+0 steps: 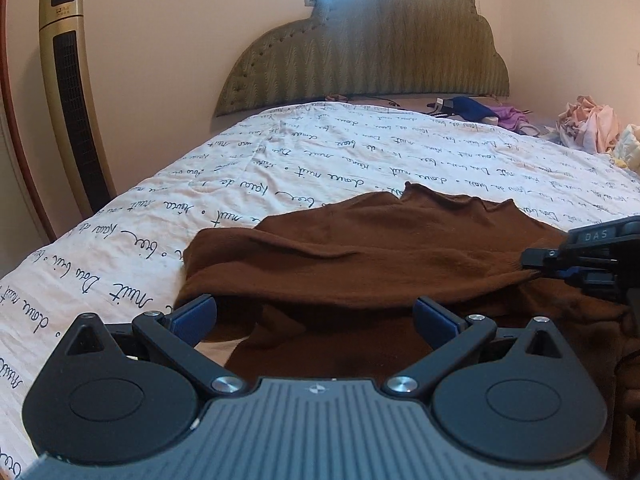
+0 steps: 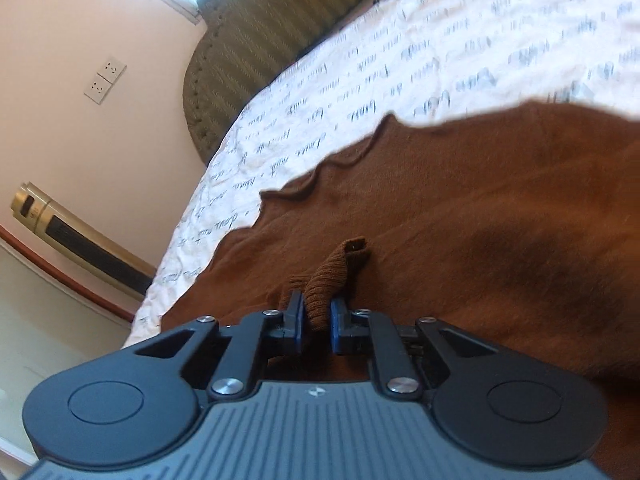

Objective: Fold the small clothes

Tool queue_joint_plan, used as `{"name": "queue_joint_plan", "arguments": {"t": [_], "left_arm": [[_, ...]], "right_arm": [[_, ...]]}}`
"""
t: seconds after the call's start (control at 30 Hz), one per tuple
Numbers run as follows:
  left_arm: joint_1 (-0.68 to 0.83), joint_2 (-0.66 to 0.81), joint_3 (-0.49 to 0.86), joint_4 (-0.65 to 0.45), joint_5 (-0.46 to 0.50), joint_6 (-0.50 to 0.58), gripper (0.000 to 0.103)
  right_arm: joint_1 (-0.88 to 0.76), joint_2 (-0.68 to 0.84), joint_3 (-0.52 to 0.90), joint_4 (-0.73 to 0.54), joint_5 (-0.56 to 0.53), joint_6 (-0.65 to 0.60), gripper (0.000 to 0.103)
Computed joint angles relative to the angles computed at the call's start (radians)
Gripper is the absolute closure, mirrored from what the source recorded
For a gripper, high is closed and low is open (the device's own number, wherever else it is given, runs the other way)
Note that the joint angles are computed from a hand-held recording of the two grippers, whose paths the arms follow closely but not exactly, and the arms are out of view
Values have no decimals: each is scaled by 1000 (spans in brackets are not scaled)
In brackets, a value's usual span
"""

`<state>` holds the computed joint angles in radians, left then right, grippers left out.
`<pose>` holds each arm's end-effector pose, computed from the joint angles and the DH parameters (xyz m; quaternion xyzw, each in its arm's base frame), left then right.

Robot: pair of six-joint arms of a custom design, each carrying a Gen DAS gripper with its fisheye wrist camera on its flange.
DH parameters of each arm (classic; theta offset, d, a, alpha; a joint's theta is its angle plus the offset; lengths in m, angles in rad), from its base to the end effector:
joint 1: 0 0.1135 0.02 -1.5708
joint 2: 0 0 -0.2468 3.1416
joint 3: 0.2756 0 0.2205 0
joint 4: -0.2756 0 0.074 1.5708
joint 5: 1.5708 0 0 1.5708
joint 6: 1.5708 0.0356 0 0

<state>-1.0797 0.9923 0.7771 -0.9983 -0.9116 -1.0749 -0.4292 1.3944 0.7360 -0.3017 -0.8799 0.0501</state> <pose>0.0902 -0.1090 0.2437 -0.0761 0.8838 0.0647 0.4571 0.2266 -0.0735 0.1949 0.0805 0.8686 0.3477 0.3437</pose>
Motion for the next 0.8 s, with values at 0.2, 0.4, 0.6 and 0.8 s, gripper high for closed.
{"name": "queue_joint_plan", "arguments": {"t": [0.2,0.4,0.6,0.8], "left_arm": [[54,-37,-9,-18,15,3,0],[104,-58,-26,5,55,32,0],[92,-24,-14,13,56,40,0],[73,33,-9,42,58,48,0]], "right_arm": [[-72,-187,-44,41,113,-85,91],[-224,-206,-26,13,80,-190,91],[-325,-138,-1,16,56,-231,91],[-382,-74,36,-36,39,-297,90]]}}
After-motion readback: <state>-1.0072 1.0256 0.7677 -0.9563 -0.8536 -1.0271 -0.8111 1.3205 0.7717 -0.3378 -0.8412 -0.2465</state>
